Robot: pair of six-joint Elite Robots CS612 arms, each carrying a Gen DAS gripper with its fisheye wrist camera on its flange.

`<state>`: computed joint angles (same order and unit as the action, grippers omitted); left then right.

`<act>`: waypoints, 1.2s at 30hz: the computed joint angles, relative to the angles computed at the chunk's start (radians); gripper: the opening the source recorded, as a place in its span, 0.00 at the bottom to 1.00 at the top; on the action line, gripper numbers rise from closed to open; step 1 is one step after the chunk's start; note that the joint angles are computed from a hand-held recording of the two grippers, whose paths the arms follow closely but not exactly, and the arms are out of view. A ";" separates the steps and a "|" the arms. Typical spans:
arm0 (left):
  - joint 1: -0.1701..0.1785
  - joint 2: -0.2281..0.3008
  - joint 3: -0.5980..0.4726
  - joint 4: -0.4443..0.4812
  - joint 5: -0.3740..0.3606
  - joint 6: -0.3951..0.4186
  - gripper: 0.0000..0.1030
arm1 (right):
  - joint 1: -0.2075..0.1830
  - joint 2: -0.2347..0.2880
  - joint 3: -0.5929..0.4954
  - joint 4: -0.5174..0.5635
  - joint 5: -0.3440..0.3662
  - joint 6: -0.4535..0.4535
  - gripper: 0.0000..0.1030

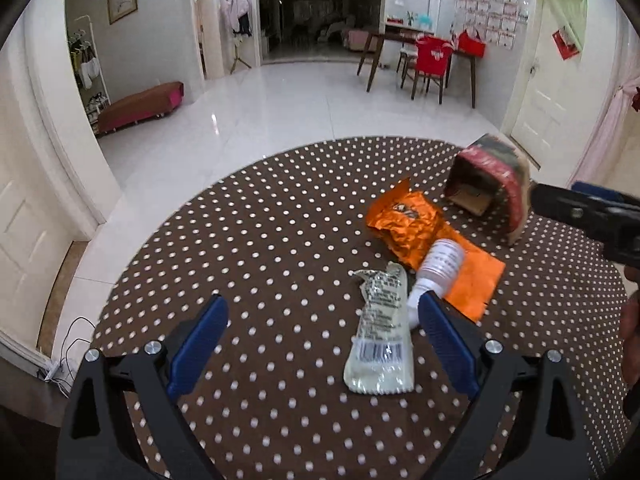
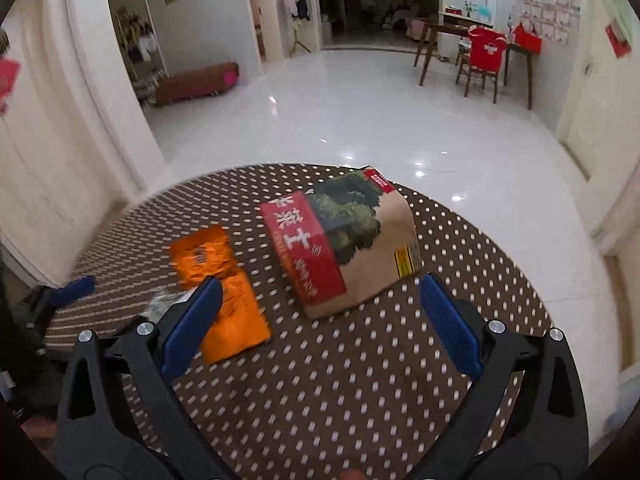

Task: Collect trash
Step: 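Grasp the clear plastic wrapper with the left tool while the right tool grasps the red-print cardboard box, then carry the wrapper and cardboard box to the blue wastebasket and open the right tool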

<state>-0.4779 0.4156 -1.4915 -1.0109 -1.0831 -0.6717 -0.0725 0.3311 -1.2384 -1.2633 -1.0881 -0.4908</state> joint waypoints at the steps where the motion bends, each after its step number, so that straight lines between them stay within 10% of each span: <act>1: 0.004 -0.001 0.005 0.000 -0.011 0.000 0.91 | 0.010 0.003 0.007 -0.028 -0.032 -0.002 0.94; 9: 0.030 0.006 0.025 -0.106 -0.147 0.059 0.88 | 0.040 0.033 0.033 -0.143 -0.160 0.011 0.93; 17: 0.009 -0.014 0.056 -0.079 -0.086 0.115 0.42 | 0.029 0.018 0.071 -0.140 -0.120 0.017 0.31; 21: 0.013 -0.005 0.036 -0.094 -0.105 0.093 0.21 | 0.019 0.020 0.072 -0.158 -0.102 0.037 0.21; 36: -0.037 0.068 -0.167 -0.088 -0.046 0.015 0.17 | -0.054 0.035 0.022 -0.139 0.112 0.138 0.06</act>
